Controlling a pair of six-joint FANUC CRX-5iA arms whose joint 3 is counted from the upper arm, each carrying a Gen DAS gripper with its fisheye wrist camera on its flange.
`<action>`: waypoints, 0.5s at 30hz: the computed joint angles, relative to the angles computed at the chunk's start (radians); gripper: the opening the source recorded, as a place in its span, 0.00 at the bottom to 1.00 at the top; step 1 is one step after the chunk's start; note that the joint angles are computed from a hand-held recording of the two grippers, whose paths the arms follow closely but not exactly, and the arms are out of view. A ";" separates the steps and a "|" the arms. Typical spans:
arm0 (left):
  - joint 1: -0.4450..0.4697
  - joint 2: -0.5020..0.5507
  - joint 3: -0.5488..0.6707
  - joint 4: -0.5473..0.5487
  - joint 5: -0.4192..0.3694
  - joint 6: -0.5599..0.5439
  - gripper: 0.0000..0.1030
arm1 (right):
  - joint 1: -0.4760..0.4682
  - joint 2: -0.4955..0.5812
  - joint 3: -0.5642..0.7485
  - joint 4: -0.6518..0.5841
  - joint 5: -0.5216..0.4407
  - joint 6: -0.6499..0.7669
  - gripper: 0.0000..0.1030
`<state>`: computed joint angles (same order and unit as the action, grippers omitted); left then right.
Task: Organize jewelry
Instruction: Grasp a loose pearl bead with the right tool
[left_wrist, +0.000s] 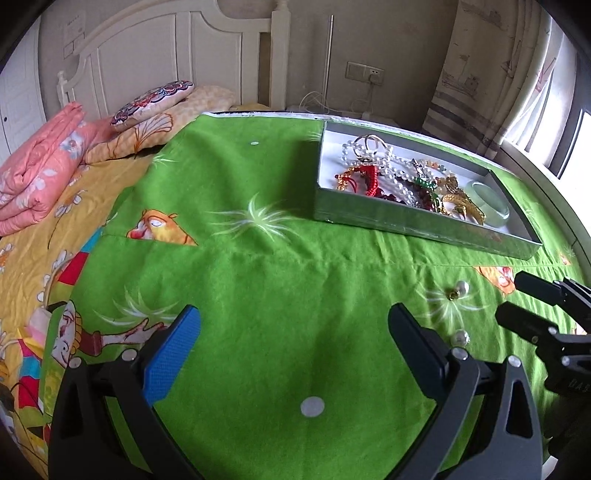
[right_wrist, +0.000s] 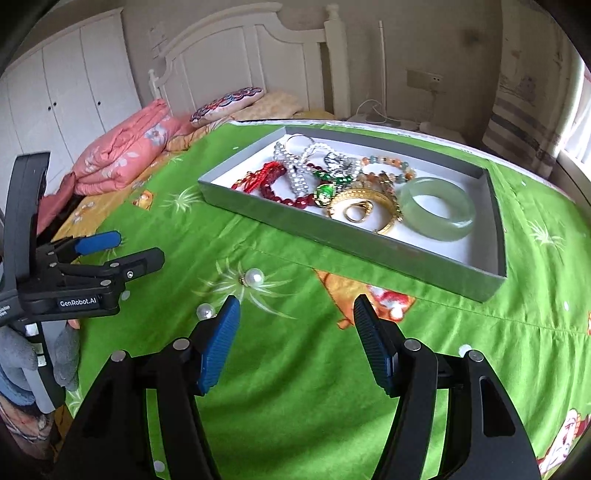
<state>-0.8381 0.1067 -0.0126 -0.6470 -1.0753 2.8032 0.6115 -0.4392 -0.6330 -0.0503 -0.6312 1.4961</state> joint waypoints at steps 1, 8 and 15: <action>0.002 -0.004 -0.005 0.002 0.006 0.001 0.98 | 0.016 -0.001 -0.007 0.028 0.005 -0.014 0.60; 0.033 -0.041 -0.055 0.037 0.074 0.000 0.98 | 0.059 0.013 -0.028 0.140 0.010 0.010 0.55; 0.051 -0.048 -0.072 0.065 0.106 -0.020 0.98 | 0.028 0.088 0.051 0.027 -0.044 0.181 0.49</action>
<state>-0.7868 0.0587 -0.0847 -0.5824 -0.9692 2.7831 0.6396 -0.3511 -0.5821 -0.0231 -0.6752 1.6772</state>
